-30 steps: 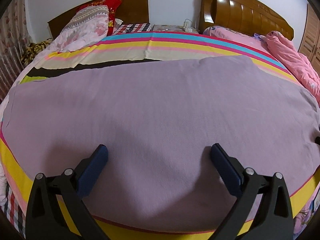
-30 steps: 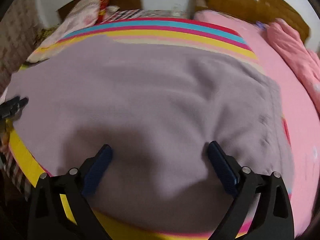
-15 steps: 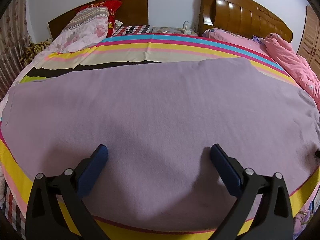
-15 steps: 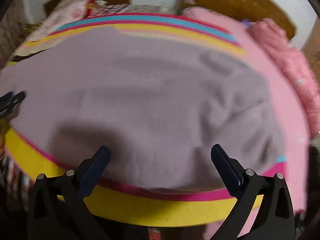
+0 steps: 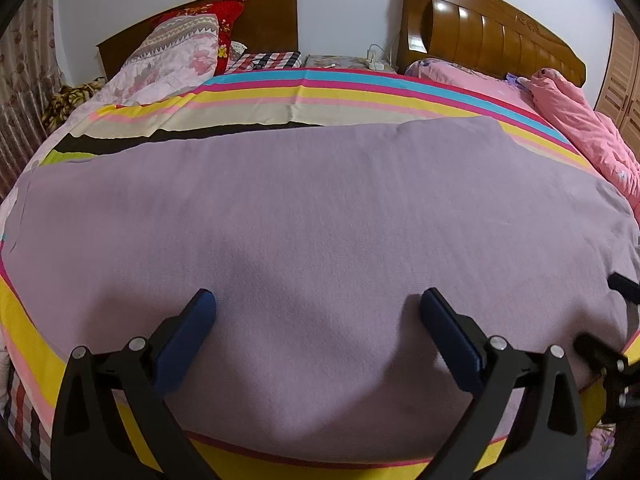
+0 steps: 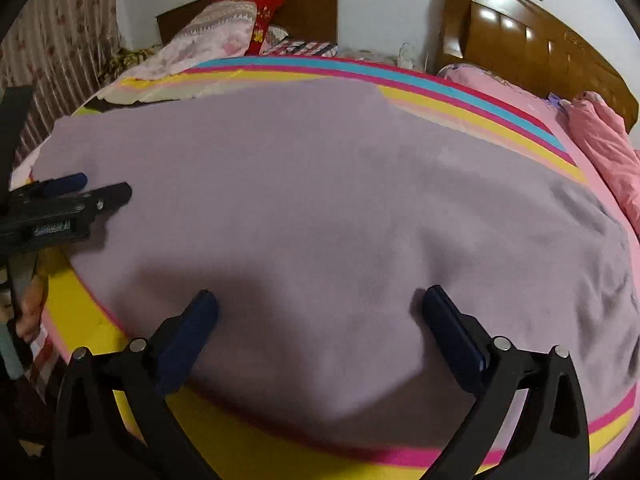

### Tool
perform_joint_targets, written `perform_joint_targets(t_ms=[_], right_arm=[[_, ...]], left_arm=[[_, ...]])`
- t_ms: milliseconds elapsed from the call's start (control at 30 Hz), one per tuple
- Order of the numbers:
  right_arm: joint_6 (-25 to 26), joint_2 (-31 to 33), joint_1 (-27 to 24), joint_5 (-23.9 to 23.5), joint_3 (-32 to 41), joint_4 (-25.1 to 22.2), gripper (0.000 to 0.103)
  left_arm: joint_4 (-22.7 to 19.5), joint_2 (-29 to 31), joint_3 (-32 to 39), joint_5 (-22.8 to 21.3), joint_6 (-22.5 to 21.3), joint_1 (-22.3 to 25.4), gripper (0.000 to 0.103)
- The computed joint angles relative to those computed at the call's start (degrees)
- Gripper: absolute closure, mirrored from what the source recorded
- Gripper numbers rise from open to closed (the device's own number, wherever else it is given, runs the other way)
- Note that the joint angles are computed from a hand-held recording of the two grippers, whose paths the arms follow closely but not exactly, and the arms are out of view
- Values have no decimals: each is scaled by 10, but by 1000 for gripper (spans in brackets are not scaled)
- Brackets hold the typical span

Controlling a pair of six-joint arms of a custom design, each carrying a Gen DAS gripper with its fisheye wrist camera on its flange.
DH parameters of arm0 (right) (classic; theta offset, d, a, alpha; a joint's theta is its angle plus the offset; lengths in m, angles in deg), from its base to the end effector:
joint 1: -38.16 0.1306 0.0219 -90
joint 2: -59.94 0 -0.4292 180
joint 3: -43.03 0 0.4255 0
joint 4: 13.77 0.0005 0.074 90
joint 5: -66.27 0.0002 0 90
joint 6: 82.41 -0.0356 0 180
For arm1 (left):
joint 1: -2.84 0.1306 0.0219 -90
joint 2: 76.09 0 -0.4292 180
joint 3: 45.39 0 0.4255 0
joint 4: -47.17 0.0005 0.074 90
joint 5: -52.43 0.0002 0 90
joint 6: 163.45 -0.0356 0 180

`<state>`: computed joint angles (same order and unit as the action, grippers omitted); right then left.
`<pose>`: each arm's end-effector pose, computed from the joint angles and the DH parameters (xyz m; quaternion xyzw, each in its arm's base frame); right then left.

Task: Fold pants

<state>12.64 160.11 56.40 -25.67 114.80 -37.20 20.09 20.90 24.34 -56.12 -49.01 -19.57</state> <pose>0.5122 0.1695 0.2644 -0.1961 0.9243 0.0534 0.3229 0.4803 -0.1863 0.2741 -0.0660 0.9385 0.0207 0.3383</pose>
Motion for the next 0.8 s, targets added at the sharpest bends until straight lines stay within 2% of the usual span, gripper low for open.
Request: perform_joint_targets(t_ms=[100,167,233,300,400,433,500,567,633,700,733,767,800], right_arm=[[-9,-16,-5,21,8,-54,5],[-28,-21,3,41,9,-56,5],[-29,-31,4,17,0,-27,5],[-38,-35,24,16,-24,13,5],[-21,-11,47,39,-17,21,5],[-22,-10,50,43,-24,37,5],[-36,-20,39,11,-41,49,5],[-18,-22,39,3,-40,38,5],[-7,-27,46,18,-39,10,5],[26,-31,61,54,-34,-24,5],[19,-32,64,56,-29,-43,5],[11,-34,62,49,-22,-58,5],[0,-43,56,14,-20,-47,5]], left_arm=[[-1,1,1,-1,1,-1,1],[-1,1,2,-1,0,0,1],[-2,1,2,-3,1,-1,1],[-2,2,3,-4,2,-2,1],[-3,2,2,-4,2,-2,1],[-3,2,2,-4,2,-2,1],[-1,0,1,-2,1,-2,1],[0,0,0,-3,5,-3,1],[0,1,1,-4,5,-3,1],[1,-1,1,-1,5,-3,2],[7,-5,-3,8,3,-1,2],[16,-15,-12,25,1,3,2],[22,-24,-20,30,1,6,2]])
